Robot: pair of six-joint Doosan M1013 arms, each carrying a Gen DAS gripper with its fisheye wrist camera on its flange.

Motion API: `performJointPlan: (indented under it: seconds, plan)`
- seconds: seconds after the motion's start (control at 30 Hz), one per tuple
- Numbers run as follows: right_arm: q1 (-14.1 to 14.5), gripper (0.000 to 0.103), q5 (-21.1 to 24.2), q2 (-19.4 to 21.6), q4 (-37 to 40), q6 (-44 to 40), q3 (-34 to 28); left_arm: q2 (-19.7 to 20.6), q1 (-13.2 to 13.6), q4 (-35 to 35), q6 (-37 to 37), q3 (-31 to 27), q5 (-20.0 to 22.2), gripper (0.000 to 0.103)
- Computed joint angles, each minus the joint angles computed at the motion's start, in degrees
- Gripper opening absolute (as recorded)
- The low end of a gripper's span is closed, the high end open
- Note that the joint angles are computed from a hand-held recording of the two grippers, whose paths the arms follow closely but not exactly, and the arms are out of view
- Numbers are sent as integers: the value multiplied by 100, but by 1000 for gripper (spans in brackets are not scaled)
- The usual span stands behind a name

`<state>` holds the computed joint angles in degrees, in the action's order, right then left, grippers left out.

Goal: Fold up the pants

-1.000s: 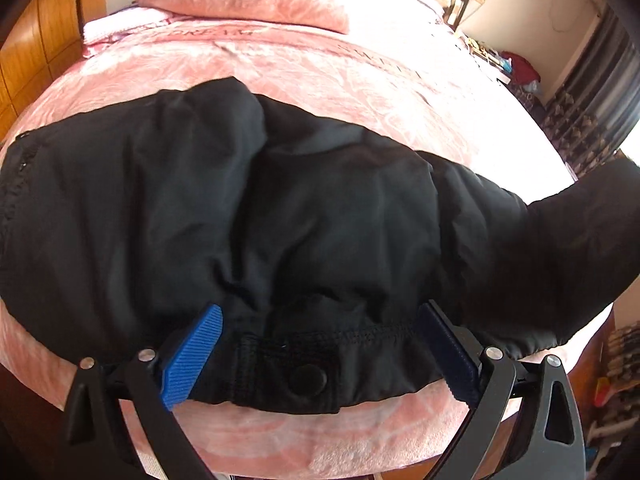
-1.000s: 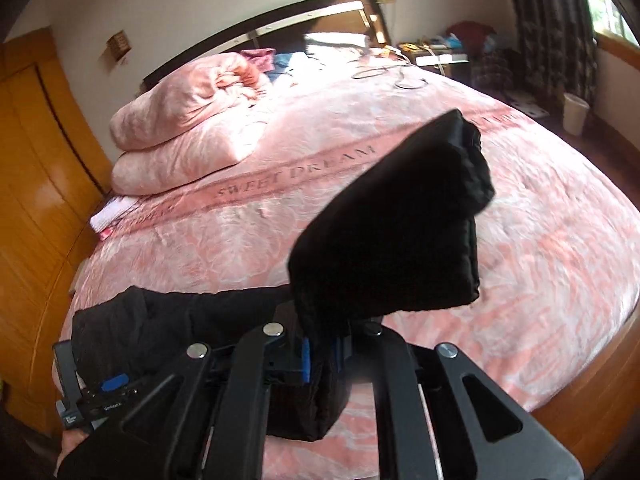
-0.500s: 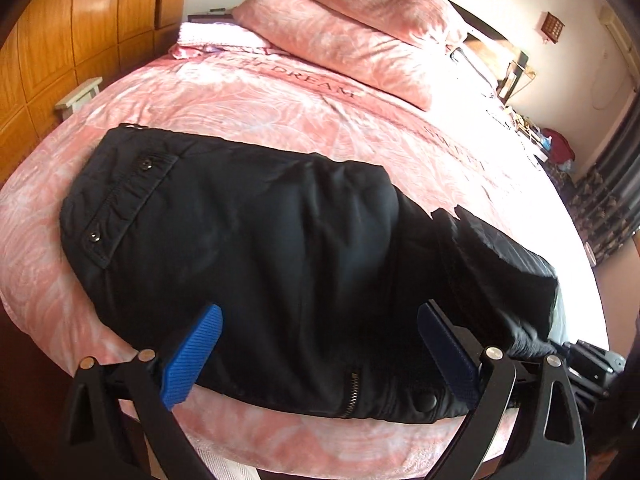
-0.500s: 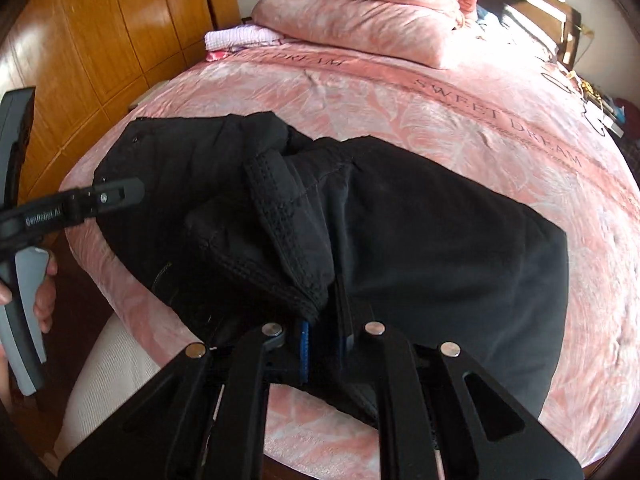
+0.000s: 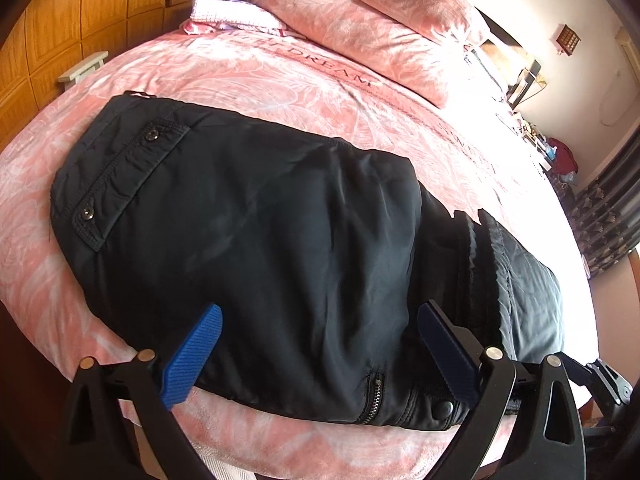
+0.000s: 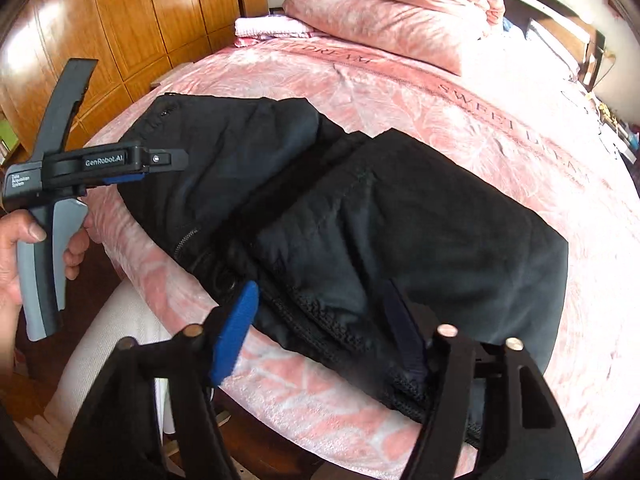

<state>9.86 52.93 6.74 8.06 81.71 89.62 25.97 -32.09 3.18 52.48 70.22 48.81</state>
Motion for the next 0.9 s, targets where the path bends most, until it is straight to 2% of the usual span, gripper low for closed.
performJointPlan:
  seconds: [0.17, 0.27, 0.33, 0.37, 0.4, 0.57, 0.7, 0.77, 0.9]
  plan:
    - [102, 57, 223, 227, 249, -259, -171, 12, 5, -104, 16, -17, 43, 99]
    - [233, 56, 214, 373, -112, 30, -234, 20, -7, -112, 36, -18, 73, 99]
    - [223, 40, 295, 476, -214, 208, -288, 36, -11, -119, 66, -29, 120, 99]
    - [148, 30, 373, 515, 19, 143, -304, 41, -11, -116, 63, -29, 135, 99]
    - [60, 12, 414, 527, 328, 50, -299, 44, -9, -117, 55, -24, 137, 99]
    - [-191, 8, 397, 372, 1278, -374, -238, 47, 28, -224, 41, 28, 150, 99]
    - [-211, 8, 400, 225, 1861, -983, -253, 49, 37, -248, 64, 61, 140, 99]
    - [-159, 8, 496, 300, 1864, -1040, -316, 50, 37, -243, 75, 64, 142, 99]
    - [-32, 11, 782, 586, 1409, -624, -428, 32, 45, -264, 33, 85, 127, 99]
